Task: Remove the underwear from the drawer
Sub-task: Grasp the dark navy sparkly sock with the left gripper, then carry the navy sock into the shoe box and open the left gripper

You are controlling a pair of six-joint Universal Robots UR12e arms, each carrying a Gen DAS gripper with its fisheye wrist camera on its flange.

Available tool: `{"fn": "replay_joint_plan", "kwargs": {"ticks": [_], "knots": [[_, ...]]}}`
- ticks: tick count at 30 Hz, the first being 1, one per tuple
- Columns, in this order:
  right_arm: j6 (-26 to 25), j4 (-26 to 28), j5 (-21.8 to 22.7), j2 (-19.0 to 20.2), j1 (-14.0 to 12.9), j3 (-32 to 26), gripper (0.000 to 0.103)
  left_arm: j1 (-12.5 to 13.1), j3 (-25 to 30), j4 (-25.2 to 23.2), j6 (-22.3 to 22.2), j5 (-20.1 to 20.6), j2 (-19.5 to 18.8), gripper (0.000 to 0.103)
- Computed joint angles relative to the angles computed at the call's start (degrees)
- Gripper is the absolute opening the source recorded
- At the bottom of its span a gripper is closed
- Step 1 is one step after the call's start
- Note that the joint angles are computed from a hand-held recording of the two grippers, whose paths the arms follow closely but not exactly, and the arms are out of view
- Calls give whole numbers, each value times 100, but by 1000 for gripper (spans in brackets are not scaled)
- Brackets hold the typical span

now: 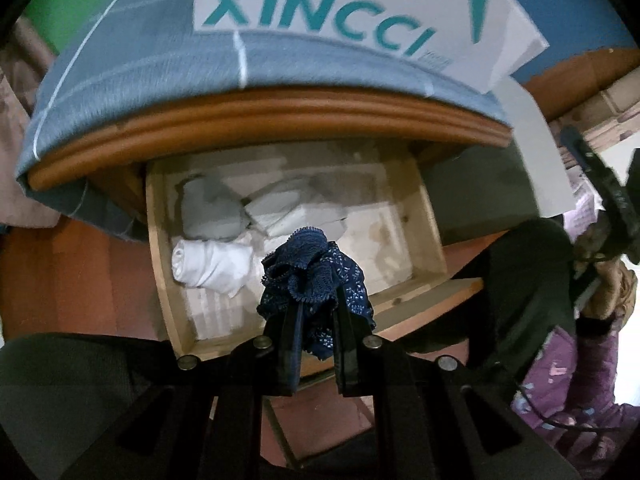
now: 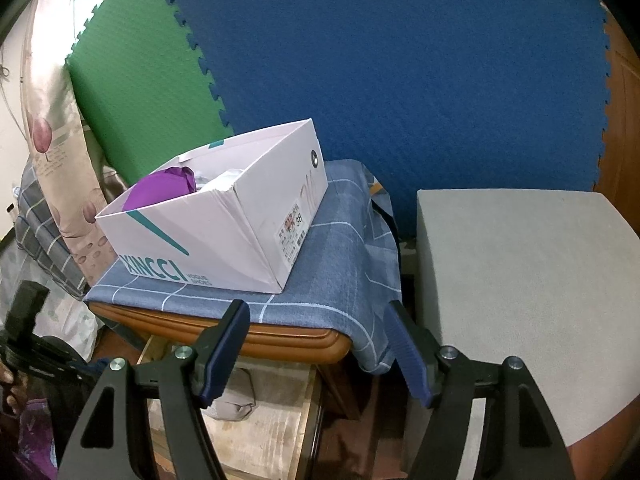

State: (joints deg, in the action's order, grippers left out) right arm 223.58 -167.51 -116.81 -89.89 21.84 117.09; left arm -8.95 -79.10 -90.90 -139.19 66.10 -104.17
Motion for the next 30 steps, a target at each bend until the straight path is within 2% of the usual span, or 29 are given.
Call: {"fn": "replay_joint_plan", "kwargs": {"ticks": [12,19,23,25,30], "knots": [[15,-89,39,-4,-19,37,71,114,549,-680,417,-925,120,11],[38,-124,53,-14,-20,52,71,97,1264,-1169,529,-1585,-67,11],[47,-152,62,-29,-20,68,71,-12,1692,-1033,420,-1893,-226,11],[53,-175,69,-29,-23,75,71,-107,1943,-790,303,-1998,-354,11],[69,-218,76,-40,-24,96,71,-392,2439,-147,-234,-1919,-716,11]]}}
